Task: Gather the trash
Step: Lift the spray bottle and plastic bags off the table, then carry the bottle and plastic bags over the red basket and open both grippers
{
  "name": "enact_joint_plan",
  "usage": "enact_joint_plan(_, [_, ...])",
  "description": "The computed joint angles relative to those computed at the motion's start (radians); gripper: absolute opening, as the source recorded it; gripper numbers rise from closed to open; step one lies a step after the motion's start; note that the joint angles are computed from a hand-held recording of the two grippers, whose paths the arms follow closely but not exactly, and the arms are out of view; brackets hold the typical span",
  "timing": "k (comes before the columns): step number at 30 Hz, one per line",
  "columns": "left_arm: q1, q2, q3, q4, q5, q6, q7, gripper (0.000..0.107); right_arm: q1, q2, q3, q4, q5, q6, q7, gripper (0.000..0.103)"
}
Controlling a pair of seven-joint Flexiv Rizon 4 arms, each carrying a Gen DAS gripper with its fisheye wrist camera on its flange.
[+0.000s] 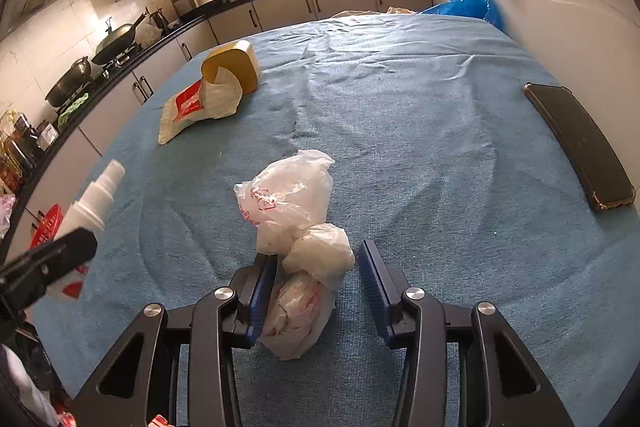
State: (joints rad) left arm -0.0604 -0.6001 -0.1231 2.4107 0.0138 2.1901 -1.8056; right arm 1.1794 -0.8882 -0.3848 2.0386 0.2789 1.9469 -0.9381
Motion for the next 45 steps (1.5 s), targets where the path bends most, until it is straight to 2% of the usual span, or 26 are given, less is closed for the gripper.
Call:
enact_joint_plan(4, [0.033, -0.031, -0.008, 0.032, 0.013, 0.089, -0.073, 0.029, 0.023, -0.003, -0.025, 0.002, -0.012, -0.016, -0.002, 0.048])
enact_joint_plan(7, [0.058, -0.041, 0.002, 0.058, 0.043, 0.144, -0.102, 0.029, -0.062, 0.010, 0.064, -0.001, -0.035, 0.041, -0.021, 0.048])
enact_joint_plan(9, [0.018, -0.024, 0.046, 0.082, -0.002, 0.144, -0.079, 0.029, -0.060, 0.010, 0.064, -0.006, -0.021, 0.034, -0.031, 0.047])
enact_joint_plan(11, [0.025, -0.012, 0.060, 0.098, -0.014, 0.137, -0.068, 0.029, -0.038, 0.006, 0.045, -0.009, -0.002, 0.020, -0.033, 0.042])
enact_joint_plan(14, [0.127, -0.037, 0.033, 0.105, 0.074, 0.183, -0.115, 0.029, -0.035, 0.007, 0.042, -0.010, 0.004, 0.015, -0.034, 0.035])
enact_joint_plan(17, [0.216, -0.047, 0.011, 0.105, 0.159, 0.186, -0.133, 0.029, 0.005, 0.012, 0.005, -0.002, 0.015, -0.013, -0.022, 0.034])
enact_joint_plan(20, [0.293, -0.048, 0.010, 0.119, 0.231, 0.228, -0.146, 0.029, 0.047, 0.019, -0.033, 0.000, 0.000, -0.047, -0.009, 0.034])
enact_joint_plan(22, [0.392, -0.041, 0.002, 0.135, 0.315, 0.254, -0.169, 0.029, 0.046, 0.030, -0.026, -0.011, -0.031, -0.058, -0.003, 0.034])
enact_joint_plan(25, [0.502, -0.020, 0.018, 0.164, 0.404, 0.290, -0.181, 0.029, 0.071, 0.037, -0.038, -0.047, -0.087, -0.090, -0.001, 0.034])
enact_joint_plan(28, [0.581, 0.045, 0.073, 0.200, 0.452, 0.287, -0.144, 0.029, 0.086, 0.043, -0.029, -0.098, -0.167, -0.128, -0.015, 0.034])
enact_joint_plan(31, [0.653, 0.104, 0.117, 0.218, 0.480, 0.258, -0.106, 0.029, 0.060, 0.038, 0.037, -0.166, -0.262, -0.139, -0.043, 0.034])
enact_joint_plan(34, [0.691, 0.118, 0.172, 0.233, 0.478, 0.277, -0.063, 0.029, 0.020, 0.014, 0.111, -0.255, -0.336, -0.155, -0.061, 0.034])
enact_joint_plan(39, [0.861, 0.083, 0.148, 0.205, 0.581, 0.269, -0.117, 0.029, -0.201, -0.077, 0.435, -0.516, -0.526, -0.272, -0.091, 0.034])
enact_joint_plan(40, [0.885, 0.067, 0.144, 0.196, 0.593, 0.269, -0.129, 0.029, -0.213, -0.105, 0.466, -0.568, -0.552, -0.292, -0.092, 0.035])
enact_joint_plan(45, [0.885, 0.027, 0.158, 0.181, 0.560, 0.269, -0.117, 0.029, -0.276, -0.254, 0.666, -0.835, -0.638, -0.429, -0.148, 0.035])
